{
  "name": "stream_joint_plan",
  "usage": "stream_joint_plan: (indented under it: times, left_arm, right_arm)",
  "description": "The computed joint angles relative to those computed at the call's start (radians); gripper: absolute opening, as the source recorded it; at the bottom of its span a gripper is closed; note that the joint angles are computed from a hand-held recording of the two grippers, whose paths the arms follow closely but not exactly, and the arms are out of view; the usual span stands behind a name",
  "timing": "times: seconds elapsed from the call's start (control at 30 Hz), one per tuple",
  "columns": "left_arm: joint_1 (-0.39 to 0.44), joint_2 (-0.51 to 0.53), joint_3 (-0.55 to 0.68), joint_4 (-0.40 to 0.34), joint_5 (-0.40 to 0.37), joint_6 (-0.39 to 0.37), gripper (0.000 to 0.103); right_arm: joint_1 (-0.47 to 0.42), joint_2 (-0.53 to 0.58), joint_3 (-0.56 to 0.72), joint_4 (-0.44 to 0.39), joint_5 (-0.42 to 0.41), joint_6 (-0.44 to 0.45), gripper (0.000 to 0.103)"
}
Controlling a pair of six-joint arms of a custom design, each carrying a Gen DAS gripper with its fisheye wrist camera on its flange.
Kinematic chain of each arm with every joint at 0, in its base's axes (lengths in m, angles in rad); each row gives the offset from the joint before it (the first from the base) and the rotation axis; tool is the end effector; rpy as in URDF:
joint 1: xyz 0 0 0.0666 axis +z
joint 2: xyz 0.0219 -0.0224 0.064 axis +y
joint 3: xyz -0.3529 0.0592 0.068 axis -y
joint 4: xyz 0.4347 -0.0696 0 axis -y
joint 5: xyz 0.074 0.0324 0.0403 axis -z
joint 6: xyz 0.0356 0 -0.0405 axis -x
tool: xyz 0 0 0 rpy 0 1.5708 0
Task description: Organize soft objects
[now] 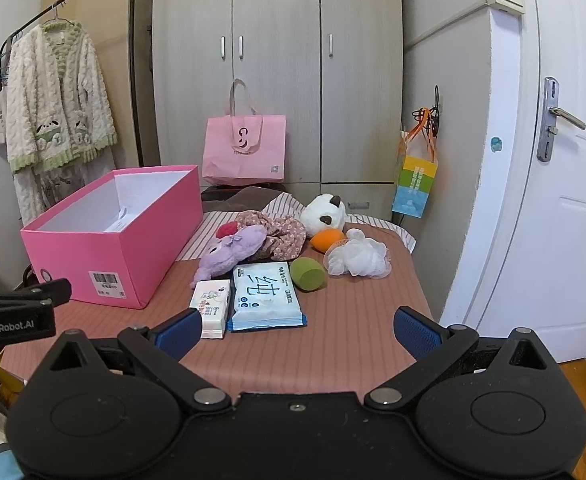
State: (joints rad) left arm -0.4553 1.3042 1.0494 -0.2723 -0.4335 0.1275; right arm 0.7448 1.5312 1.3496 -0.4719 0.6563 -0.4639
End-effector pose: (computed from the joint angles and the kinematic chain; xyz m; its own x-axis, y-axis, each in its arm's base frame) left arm 0.4617 -0.2099 0.3257 -0.4574 0.0955 -0.8841 0.0150 0.9949 0.0997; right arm 0.4447 0.3799 0.3451 -0.4807 0.0390 -0.8760 0.0383 0.9990 0.0235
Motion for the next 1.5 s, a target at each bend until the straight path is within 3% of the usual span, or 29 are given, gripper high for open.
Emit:
stream_joint_plan:
  times: [0.3, 0.5, 0.57, 0.7, 0.73, 0.8, 0.87, 1.0, 1.13, 1.5]
  left_arm:
    - [0.022, -0.021, -0.011, 0.013, 0.129, 0.047, 0.103]
    - [0.005, 0.013, 0.003, 0.095, 0.177, 0.012, 0.103]
    - [0.007, 0.040, 0.023, 0.101, 0.215, 0.016, 0.103]
    - [0.001, 0.105, 0.078, 0.081, 0.251, 0.015, 0.100]
    - [0.002, 0.116, 0.085, 0.084, 0.271, 0.022, 0.100]
    - [0.011, 0.140, 0.101, 0.093, 0.348, 0.034, 0.100]
    - [0.008, 0.175, 0.130, 0.085, 0.374, 0.043, 0.100]
    - [-0.006, 0.241, 0.185, 0.073, 0.358, 0.029, 0.094]
    - [-0.008, 0.306, 0.237, 0.074, 0.348, 0.040, 0.088]
    - [-0.009, 0.461, 0.367, 0.018, 0.316, 0.029, 0.059]
  right_arm:
    - [-0.009, -0.020, -0.007, 0.021, -0.085, 0.062, 0.103]
    - [-0.039, -0.035, -0.029, 0.071, -0.149, 0.086, 0.103]
    - [-0.050, -0.039, -0.049, 0.120, -0.152, 0.108, 0.103]
    - [-0.084, -0.053, -0.134, 0.344, -0.185, 0.215, 0.103]
    - [-0.096, -0.051, -0.140, 0.364, -0.200, 0.218, 0.103]
    - [-0.121, -0.042, -0.134, 0.370, -0.223, 0.202, 0.103]
    - [-0.146, -0.028, -0.121, 0.358, -0.257, 0.191, 0.103]
    - [-0.186, 0.013, -0.090, 0.349, -0.332, 0.210, 0.101]
    - [-0.220, 0.065, -0.049, 0.346, -0.410, 0.212, 0.093]
    - [-0.275, 0.248, 0.117, 0.316, -0.525, 0.287, 0.073]
